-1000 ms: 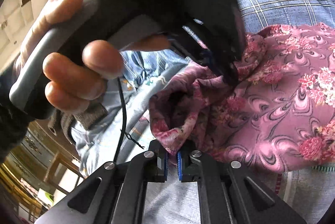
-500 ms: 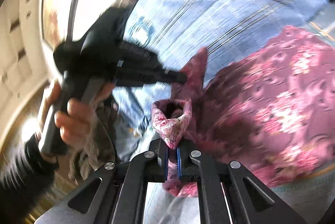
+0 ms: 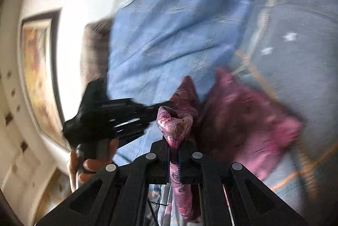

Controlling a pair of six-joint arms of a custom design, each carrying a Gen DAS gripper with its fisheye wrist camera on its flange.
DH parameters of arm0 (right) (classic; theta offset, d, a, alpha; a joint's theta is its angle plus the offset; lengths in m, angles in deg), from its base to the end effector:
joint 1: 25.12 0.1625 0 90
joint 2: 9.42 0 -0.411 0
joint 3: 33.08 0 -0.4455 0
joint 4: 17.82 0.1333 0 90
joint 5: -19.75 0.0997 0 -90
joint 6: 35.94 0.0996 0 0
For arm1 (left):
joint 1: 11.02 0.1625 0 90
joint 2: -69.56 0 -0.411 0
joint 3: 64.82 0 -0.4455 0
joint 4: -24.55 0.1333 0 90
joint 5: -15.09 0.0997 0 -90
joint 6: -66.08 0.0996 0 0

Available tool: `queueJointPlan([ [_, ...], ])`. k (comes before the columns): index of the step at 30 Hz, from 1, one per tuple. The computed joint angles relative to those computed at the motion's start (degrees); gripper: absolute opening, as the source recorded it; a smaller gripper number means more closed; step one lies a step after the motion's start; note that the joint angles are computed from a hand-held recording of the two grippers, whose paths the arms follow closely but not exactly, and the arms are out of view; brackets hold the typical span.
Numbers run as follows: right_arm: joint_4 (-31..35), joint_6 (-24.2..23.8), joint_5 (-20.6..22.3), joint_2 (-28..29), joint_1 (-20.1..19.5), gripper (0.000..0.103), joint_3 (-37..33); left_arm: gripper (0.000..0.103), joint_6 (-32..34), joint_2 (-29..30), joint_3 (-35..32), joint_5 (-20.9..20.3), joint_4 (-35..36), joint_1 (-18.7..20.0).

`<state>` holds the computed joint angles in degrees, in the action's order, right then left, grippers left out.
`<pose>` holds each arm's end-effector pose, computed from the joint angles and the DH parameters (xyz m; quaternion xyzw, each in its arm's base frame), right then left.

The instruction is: Fold small clothes

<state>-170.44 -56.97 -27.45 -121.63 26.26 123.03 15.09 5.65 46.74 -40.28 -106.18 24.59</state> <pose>-0.0199 -0.3470 0.1969 0.0818 0.9169 -0.3104 0.2370 -0.3528 -0.4863 0.1090 0.0462 0.9520 -0.2014 0.2259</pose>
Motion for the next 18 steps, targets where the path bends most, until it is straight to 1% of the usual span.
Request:
queueJointPlan([
  [1,-1.04,2.32,-1.39,1.40,-0.86,0.005,-0.38,0.005,-0.23,-0.72,0.74,1.20,-1.65,-0.32],
  [2,-0.78,3.74,-2.40,2.63,-1.61,0.005,-0.90,0.012,-0.59,-1.58,1.40,2.50,-2.40,-0.55],
  [3,-0.96,5.50,-4.41,3.82,-1.84,0.005,-1.36,0.019,-1.23,-2.51,1.99,3.93,-2.08,-0.78],
  [4,-1.63,6.48,-5.96,4.50,-1.64,0.005,-1.58,0.039,-3.01,-3.63,2.41,5.72,0.47,-1.09],
  [5,-2.23,6.84,-6.82,4.27,-0.85,0.008,-1.54,0.056,-4.82,-4.91,3.27,7.23,2.60,-1.40],
  [6,-4.91,8.03,-10.08,2.33,0.91,0.012,-1.01,0.058,-6.62,-6.53,4.74,8.66,4.23,-1.80],
  [7,-7.47,8.65,-11.77,0.81,1.89,0.016,-0.46,0.058,-8.22,-8.13,6.34,9.54,5.74,-2.07],
  [8,-10.09,8.91,-11.78,-1.19,2.18,0.017,0.57,0.058,-8.86,-10.16,8.61,9.35,5.91,-2.26],
  [9,-15.11,10.16,-10.45,-3.92,2.25,0.022,2.18,0.058,-9.21,-11.91,10.66,8.85,5.70,-2.40],
  [10,-18.09,10.49,-8.69,-4.44,2.50,0.025,2.59,0.058,-10.02,-13.66,12.91,8.63,5.44,-2.56],
  [11,-18.68,10.46,-8.85,-2.72,4.89,0.027,0.99,0.058,-10.95,-14.98,14.82,8.21,5.08,-2.55],
  [12,-16.86,8.27,-10.48,1.40,9.67,0.039,-2.89,0.058,-11.27,-15.89,16.46,7.01,3.92,-2.24],
  [13,-13.83,7.15,-12.81,4.87,13.20,0.052,-6.47,0.058,-11.16,-16.72,18.31,4.95,1.70,-1.71],
  [14,-8.39,5.52,-16.14,10.53,17.83,0.055,-12.05,0.058,-11.40,-17.03,19.64,2.87,0.19,-1.16],
  [15,-3.51,4.72,-18.97,14.74,20.83,0.055,-16.33,0.058,-11.46,-16.83,20.51,1.21,-0.90,-0.68],
  [16,-0.98,4.70,-21.51,18.40,22.98,0.055,-19.54,0.058,-11.37,-16.44,21.35,0.14,-1.90,-0.52],
  [17,2.10,4.64,-24.56,23.46,25.45,0.055,-23.71,0.058,-11.70,-16.24,22.06,0.72,-1.93,-1.09],
  [18,2.78,4.83,-27.58,26.11,26.93,0.055,-25.54,0.058,-11.83,-16.29,22.77,1.61,-2.02,-1.92],
])
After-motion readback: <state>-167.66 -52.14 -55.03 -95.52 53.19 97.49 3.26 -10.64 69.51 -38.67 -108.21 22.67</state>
